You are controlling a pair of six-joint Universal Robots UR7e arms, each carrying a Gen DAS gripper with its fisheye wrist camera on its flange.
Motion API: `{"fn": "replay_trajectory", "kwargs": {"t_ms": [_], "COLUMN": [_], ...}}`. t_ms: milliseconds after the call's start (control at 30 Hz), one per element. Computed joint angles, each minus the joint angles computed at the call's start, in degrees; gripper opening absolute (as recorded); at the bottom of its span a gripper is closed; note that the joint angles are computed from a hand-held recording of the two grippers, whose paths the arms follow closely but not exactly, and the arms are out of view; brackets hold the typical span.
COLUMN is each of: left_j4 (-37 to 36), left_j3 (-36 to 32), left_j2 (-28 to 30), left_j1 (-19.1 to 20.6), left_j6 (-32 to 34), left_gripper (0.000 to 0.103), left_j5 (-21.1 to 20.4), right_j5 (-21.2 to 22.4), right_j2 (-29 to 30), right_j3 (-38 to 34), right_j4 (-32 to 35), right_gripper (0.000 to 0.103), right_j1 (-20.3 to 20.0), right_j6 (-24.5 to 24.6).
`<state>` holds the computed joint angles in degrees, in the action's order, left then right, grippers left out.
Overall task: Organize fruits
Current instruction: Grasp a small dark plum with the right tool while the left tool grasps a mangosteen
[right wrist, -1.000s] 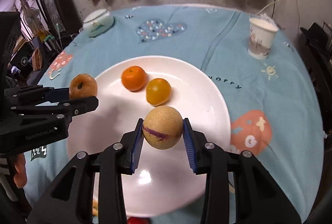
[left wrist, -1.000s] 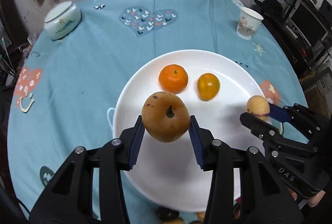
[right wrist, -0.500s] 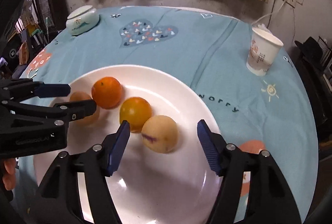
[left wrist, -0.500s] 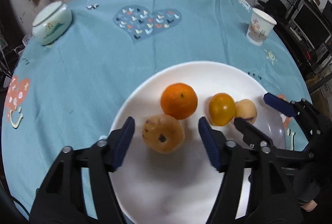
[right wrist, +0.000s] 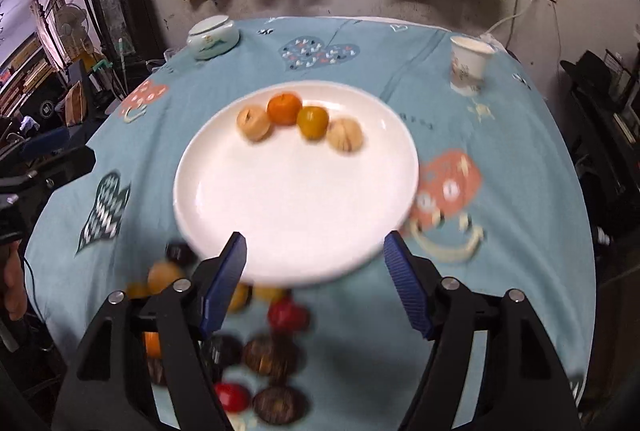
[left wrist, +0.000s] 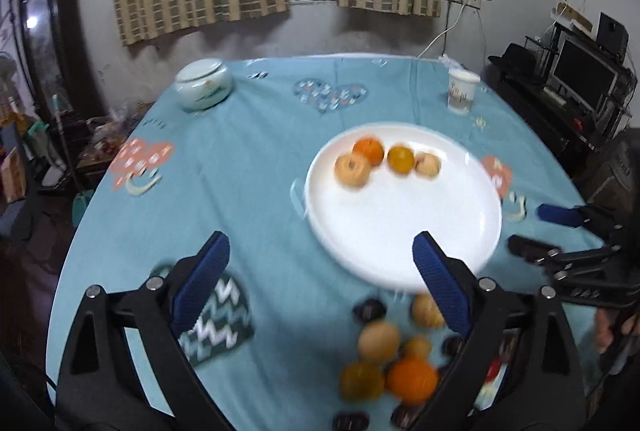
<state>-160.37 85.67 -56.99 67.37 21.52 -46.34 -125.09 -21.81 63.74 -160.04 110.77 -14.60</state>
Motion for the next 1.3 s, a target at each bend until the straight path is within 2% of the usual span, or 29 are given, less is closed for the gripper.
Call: {"fn": "replay_trajectory", "kwargs": {"t_ms": [100,167,300,400,533,667,700,733,767,800,967,1100,1300], "left_j4": [-5.9,-5.61,-3.55,-5.39,-5.02,-5.4,-5.65,-5.8,-5.63,-5.22,-4.26,-3.3,-2.47], "left_j3": [12.45,17.3,22.61,25.25,25.98,26.47,26.68,26.87,27.03,26.79,27.03,26.66,26.2], "left_j2": [-5.55,-8.09,-11.46,-12.81,-14.28,-14.96,-15.14,-15.35,-15.58,-15.54,-16.37,-16.22,-15.35], "left_j1": [-0.04,0.44,1.75,1.77,2.25,2.27,2.27,2.28,2.39,2.46,3.09,3.25,3.1], "left_j6": [-1.0,-3.5,-6.68,-6.17,-7.38,-7.2,-6.98,-6.92,-7.06,-7.21,-7.81,-8.1,-8.22], "left_gripper": [0.094,0.094,0.094,0.094,0.094,0.094,0.094,0.094,0.094,0.094,0.094,0.094,0.094], "left_j5": [1.05,0.26,-1.48,0.74,0.03,0.59,0.68,0.82,0.87,0.81,0.08,-0.23,-0.31], "right_j5": [-0.97,-2.05,-1.32,-0.17,1.39,5.22,5.8,6.17,6.38,6.41,3.24,3.55,4.53], "right_j2": [-4.67,-6.4,-8.52,-9.25,-8.94,-7.57,-7.06,-6.57,-5.98,-5.42,-2.59,-1.64,-3.24], "right_j3": [12.99,19.29,27.53,30.65,31.57,31.57,31.35,30.84,30.03,29.15,25.9,24.34,25.91], "right_j4": [-7.62,-11.67,-16.61,-17.07,-17.61,-18.9,-19.53,-19.27,-17.98,-16.66,-15.75,-14.88,-14.89], "right_gripper": [0.072,0.072,0.072,0.072,0.072,0.071,0.069,0.061,0.047,0.044,0.043,0.03,0.028], "right_j1": [0.83,1.32,1.64,2.18,2.93,3.51,3.59,3.64,3.75,3.75,3.91,3.28,3.2], "right_j6": [2.93,5.3,9.13,10.52,9.45,4.86,3.72,2.93,2.57,2.34,1.53,1.06,2.52]}}
